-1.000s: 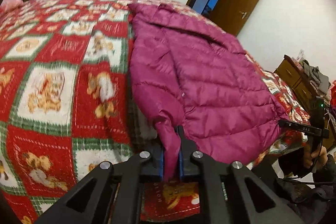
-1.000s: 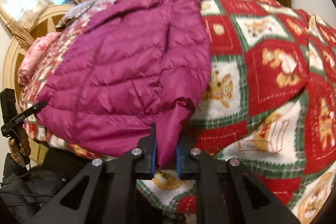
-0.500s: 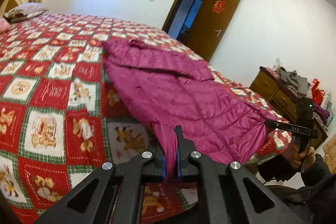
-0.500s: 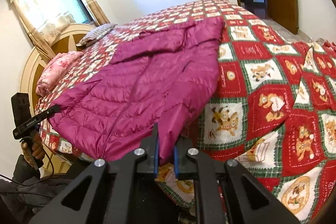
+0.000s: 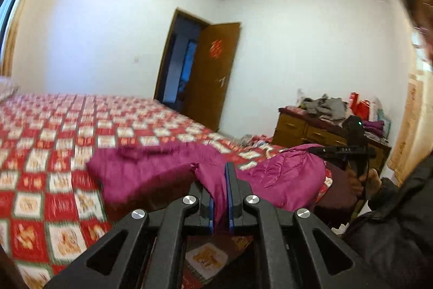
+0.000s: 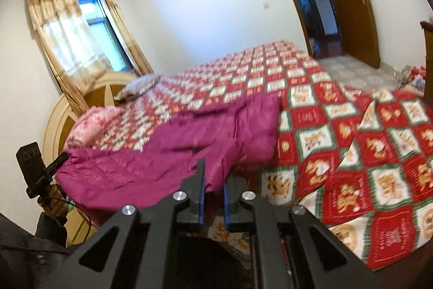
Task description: Fold large clothes
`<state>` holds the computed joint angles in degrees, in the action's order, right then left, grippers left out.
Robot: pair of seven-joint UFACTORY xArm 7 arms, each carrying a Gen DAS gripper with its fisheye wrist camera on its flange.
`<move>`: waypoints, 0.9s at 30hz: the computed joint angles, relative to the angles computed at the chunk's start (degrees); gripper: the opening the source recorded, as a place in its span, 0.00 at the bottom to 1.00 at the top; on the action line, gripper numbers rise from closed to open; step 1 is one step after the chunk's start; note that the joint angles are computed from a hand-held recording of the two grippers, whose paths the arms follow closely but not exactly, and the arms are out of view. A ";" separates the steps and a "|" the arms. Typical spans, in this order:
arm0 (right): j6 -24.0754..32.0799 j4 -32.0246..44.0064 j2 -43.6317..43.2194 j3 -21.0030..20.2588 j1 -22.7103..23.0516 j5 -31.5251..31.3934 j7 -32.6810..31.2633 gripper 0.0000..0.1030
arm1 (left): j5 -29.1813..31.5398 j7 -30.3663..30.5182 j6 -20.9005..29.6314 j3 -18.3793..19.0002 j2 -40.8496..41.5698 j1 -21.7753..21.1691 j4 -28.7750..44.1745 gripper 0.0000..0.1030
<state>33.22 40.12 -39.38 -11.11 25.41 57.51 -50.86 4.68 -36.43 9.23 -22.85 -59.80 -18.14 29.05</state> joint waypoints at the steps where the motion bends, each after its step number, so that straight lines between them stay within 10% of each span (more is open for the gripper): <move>1: -0.29 0.31 -0.30 0.10 0.08 0.28 -0.07 0.12 | 0.34 0.26 0.08 -0.01 -0.28 0.37 0.46 0.06; 18: -7.27 28.17 30.98 8.56 -2.92 7.41 3.63 0.12 | -1.96 -8.90 7.37 5.96 17.04 13.34 9.29 0.07; 27: -17.32 42.39 47.78 16.42 -6.39 -11.64 21.91 0.12 | 4.56 -16.18 11.87 4.99 34.14 21.14 20.87 0.07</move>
<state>15.90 82.51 8.40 5.30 19.02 45.86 -28.95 9.24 -52.60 21.10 -17.86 -25.66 3.00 49.92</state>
